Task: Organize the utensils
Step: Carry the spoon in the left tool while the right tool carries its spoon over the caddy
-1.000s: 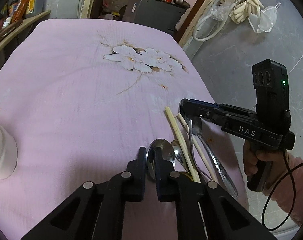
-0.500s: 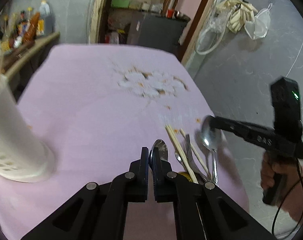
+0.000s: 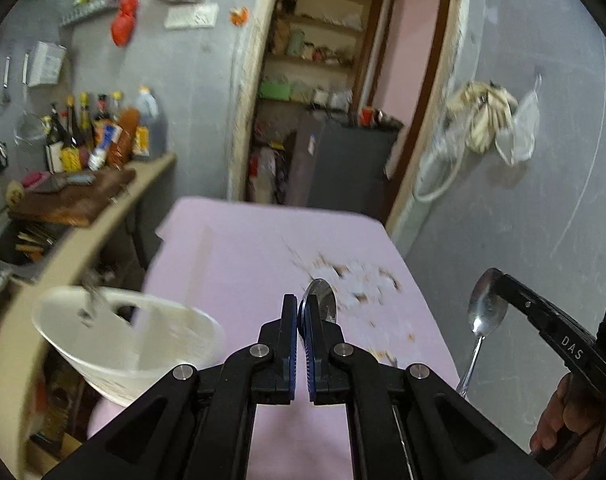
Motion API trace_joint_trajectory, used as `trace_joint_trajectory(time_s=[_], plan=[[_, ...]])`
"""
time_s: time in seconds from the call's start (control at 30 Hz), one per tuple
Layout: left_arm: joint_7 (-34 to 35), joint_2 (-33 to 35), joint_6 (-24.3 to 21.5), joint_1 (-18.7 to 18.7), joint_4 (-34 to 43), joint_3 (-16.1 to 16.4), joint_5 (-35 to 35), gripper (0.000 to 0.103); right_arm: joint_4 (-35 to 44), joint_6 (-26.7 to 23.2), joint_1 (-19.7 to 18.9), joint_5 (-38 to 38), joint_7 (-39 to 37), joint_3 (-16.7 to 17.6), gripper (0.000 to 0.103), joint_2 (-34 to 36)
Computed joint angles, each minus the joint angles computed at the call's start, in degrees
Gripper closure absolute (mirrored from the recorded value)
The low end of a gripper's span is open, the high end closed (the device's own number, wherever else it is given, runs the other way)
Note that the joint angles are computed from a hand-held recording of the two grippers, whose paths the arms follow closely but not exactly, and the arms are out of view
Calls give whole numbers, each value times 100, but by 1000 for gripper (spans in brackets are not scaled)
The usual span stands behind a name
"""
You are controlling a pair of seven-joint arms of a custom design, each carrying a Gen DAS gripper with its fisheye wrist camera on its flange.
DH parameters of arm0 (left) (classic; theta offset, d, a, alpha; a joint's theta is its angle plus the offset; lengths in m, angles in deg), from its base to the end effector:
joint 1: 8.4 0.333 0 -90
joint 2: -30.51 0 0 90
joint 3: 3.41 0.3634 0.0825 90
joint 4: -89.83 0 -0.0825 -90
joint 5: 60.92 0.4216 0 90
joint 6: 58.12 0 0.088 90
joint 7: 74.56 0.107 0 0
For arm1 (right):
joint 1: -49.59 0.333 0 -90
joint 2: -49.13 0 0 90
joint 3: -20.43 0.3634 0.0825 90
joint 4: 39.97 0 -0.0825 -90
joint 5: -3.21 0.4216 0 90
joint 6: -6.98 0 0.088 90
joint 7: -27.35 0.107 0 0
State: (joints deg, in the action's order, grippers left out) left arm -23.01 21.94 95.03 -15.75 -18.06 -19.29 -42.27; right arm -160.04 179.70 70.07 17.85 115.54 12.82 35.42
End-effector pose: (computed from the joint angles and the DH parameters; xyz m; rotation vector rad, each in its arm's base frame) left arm 0.5394 -0.2573 0.7200 -1.7262 1.6749 -1.0660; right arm 0.5476 0.0963 0.6995 -1.4481 1.4382 -0.6563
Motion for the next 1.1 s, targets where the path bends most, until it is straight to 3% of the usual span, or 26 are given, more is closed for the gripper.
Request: trace_joint_trajectory(time_s=[0.27,0.4,0.43,0.5,0.63,0.83,1.1], plan=[[547,-431,-53,457,26,359,-353,99,1049,359,-622,-1516,1507,1024,102,666],[559,-545,14,874,10,376,-174,99,1615,310,-995,-3363,3157,1520,102,1039],[459,-560,57,1046,10,348,25,99,1823,251,-1058,-4128,3794,1610,102,1163],[359,-564,104,1261,4,313,273,99,2213,28,-949,-5303,4727,1615,102,1372],[192,-485,213,1595,29,283,815,99,2765,-449,-486,-6564,5581,1410,102,1687],[-144,-254,356,1832,71,234,1698,99,3106,-995,74,-7271,5944,1125,102,1954],[-408,-119,558,1652,-131,303,2452,99,3171,-1422,344,-7538,6202,988,102,2147]])
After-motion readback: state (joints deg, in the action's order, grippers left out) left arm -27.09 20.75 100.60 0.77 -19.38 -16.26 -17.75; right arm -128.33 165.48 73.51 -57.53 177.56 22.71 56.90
